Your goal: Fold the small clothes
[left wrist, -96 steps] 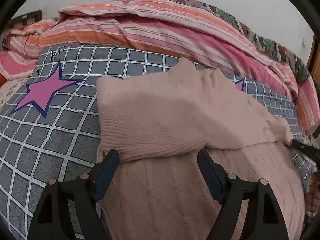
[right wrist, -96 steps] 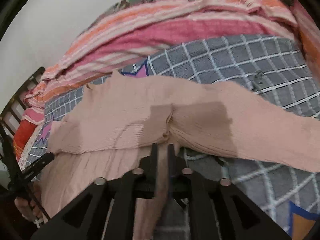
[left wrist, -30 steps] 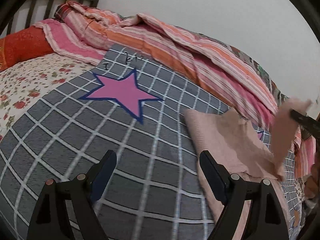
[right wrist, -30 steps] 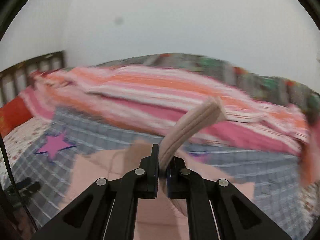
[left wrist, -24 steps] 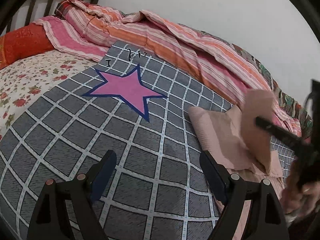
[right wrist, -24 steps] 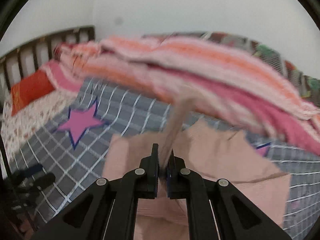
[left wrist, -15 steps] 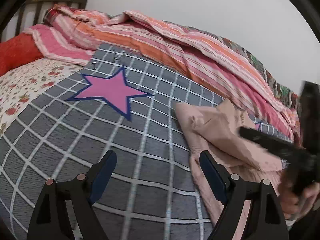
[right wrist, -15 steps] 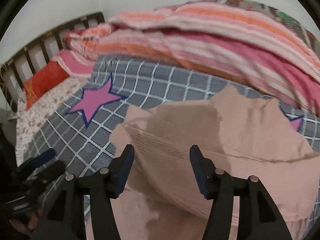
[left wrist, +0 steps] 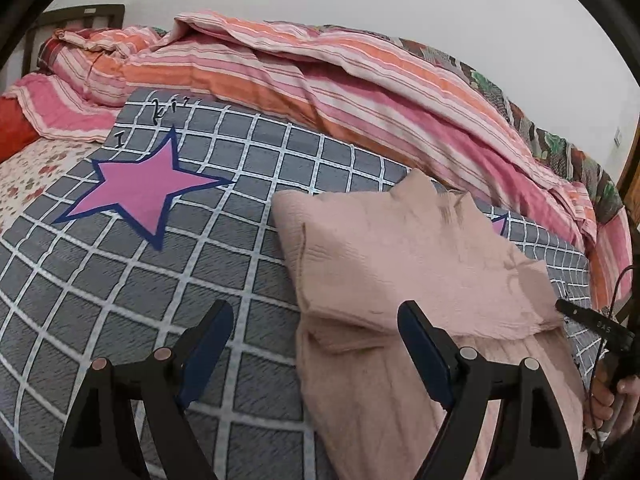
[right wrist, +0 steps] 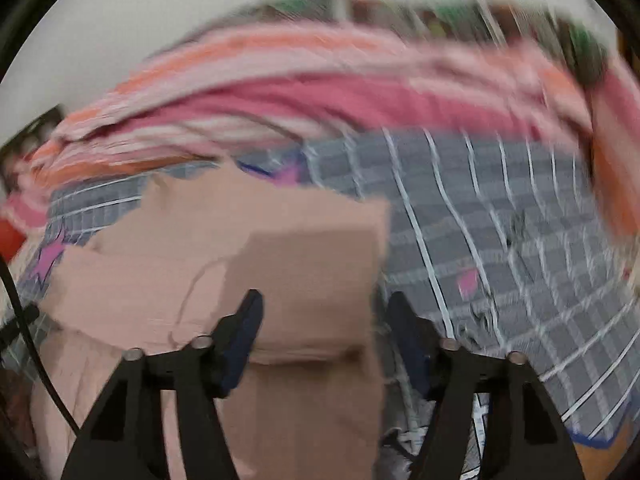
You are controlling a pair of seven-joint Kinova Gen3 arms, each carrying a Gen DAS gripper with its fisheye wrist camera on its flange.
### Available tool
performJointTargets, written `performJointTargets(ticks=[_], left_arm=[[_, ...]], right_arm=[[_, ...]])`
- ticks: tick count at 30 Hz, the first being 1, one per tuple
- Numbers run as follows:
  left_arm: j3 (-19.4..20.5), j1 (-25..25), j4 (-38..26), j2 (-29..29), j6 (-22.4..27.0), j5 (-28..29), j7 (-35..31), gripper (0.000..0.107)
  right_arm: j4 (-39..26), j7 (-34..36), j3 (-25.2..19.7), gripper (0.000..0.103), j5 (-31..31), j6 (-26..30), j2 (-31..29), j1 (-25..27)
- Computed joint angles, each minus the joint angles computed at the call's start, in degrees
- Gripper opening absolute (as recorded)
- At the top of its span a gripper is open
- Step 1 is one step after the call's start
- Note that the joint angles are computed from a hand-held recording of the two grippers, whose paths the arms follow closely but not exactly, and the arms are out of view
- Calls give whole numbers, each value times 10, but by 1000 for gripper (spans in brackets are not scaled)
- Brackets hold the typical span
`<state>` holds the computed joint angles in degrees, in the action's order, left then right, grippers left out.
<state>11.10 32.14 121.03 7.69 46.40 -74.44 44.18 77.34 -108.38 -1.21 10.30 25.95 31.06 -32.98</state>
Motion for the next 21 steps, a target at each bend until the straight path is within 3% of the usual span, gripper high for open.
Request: performJointTargets(ticks=[3,5,6,7,8,10,12,15,18,19,21], left_arm=[[-3,-4,2,-1,-10,-11,13,83],[-4,-6,5,-1,-12,-18,28,83],[-4,-7,4,0,-12,-17,29,83],[-4,-9,4,1,-14,-17,29,83],[-5,-10,4,1,-18,-18,30,83],[-5,-12,2,3,-21,-17,25,82],[-5,-12,-2,5,-19,-17,20,82],[-5,-8,-12,10,-10,-22,7,82],[-5,-5,-30,21,-1,-16,-33,82],[-6,-2,-36,26,3,-13,-46,82],[-9,0,-55,38,13,8,-84,82]], right_arm=[[-68,58,-79,54,-70,70,42,78],[-103,99,-101,49,-107,105,68,100],[-108,109,-96,43,-119,109,72,97],[-107,122,-93,29,-128,103,72,96],[-100,144,-101,20,-140,92,71,104],[-85,180,-120,18,-168,68,66,126],[-69,201,-130,17,-196,46,59,148],[-81,218,-130,17,-221,67,70,162],[-90,213,-113,24,-225,78,72,148],[-81,211,-103,29,-218,68,63,139],[-57,194,-79,30,-200,32,46,116]])
